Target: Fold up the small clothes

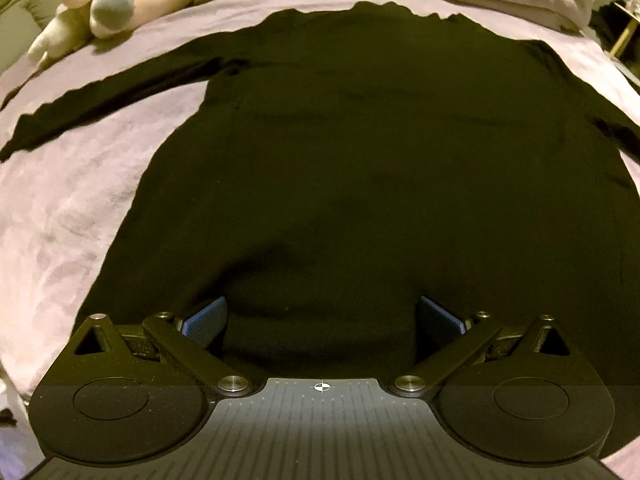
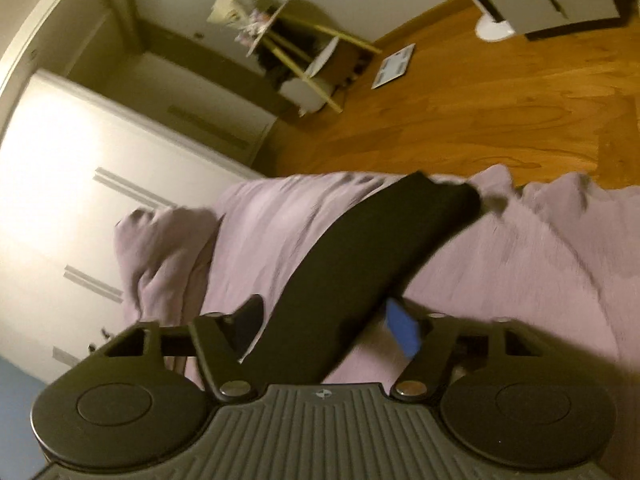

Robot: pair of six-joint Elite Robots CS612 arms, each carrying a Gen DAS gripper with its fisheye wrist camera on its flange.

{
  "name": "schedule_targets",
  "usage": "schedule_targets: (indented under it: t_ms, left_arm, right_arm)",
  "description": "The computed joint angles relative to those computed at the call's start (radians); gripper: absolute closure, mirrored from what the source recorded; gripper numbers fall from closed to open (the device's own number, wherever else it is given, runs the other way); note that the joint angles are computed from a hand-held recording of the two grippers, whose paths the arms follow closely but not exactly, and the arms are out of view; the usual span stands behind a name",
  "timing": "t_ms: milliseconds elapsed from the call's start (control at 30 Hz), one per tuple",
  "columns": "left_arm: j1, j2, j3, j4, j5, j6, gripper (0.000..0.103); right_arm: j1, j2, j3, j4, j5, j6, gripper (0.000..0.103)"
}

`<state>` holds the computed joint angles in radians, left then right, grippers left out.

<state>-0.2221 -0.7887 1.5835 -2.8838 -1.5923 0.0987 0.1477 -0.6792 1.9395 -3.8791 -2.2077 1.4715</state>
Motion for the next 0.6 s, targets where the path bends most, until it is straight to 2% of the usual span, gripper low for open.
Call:
schedule_targets:
  t_ms: [100,167,200,233,267,333,400,467,500,533,600]
  left_arm:
    - [0.005,0.004,-0.003,0.005,-0.018,-0.017,0.0]
    - [0.01,0.005,-0.004,0.007,-0.036,-0.036,0.0]
    - [0.013,0.007,-0.005,0.005,-0.044,-0.039,0.0]
    - [0.014,0.007,-0.004,0.003,-0.051,-0.043,0.0]
    - [0.016,0.008,-0.004,0.001,-0.057,-0.046,0.0]
    - [0.016,0.009,0.001,-0.014,-0.06,-0.044,0.0]
    - [0.017,0.01,0.008,-0.037,-0.064,-0.043,0.0]
    - [0.016,0.009,0.012,-0.045,-0.062,-0.041,0.0]
    - [0.015,0.007,0.012,-0.042,-0.059,-0.039,0.0]
    - [0.016,0.005,0.01,-0.034,-0.06,-0.038,0.0]
    - [0.02,0.0,0.004,-0.017,-0.075,-0.04,0.0]
  right_arm:
    - [-0.016,0.014,0.001,-0.009,-0.007,0.037,0.063]
    - [-0.024,0.018,0.003,0.001,-0.013,0.048,0.078]
    - [-0.029,0.014,0.005,0.017,-0.012,0.049,0.083]
    - [-0.036,0.009,0.005,0.049,-0.01,0.052,0.094]
    - [-0.038,0.0,0.007,0.087,-0.008,0.056,0.1]
    - [-0.036,-0.023,0.008,0.161,-0.012,0.037,0.1]
    - [-0.033,-0.062,-0.005,0.315,-0.032,-0.013,0.098]
    - [-0.015,-0.1,-0.044,0.519,-0.099,-0.1,0.098]
    - [-0.003,-0.107,-0.072,0.583,-0.136,-0.174,0.098]
    - [0.008,-0.102,-0.108,0.606,-0.17,-0.279,0.098]
    - [0.055,-0.076,-0.207,0.639,-0.247,-0.488,0.098]
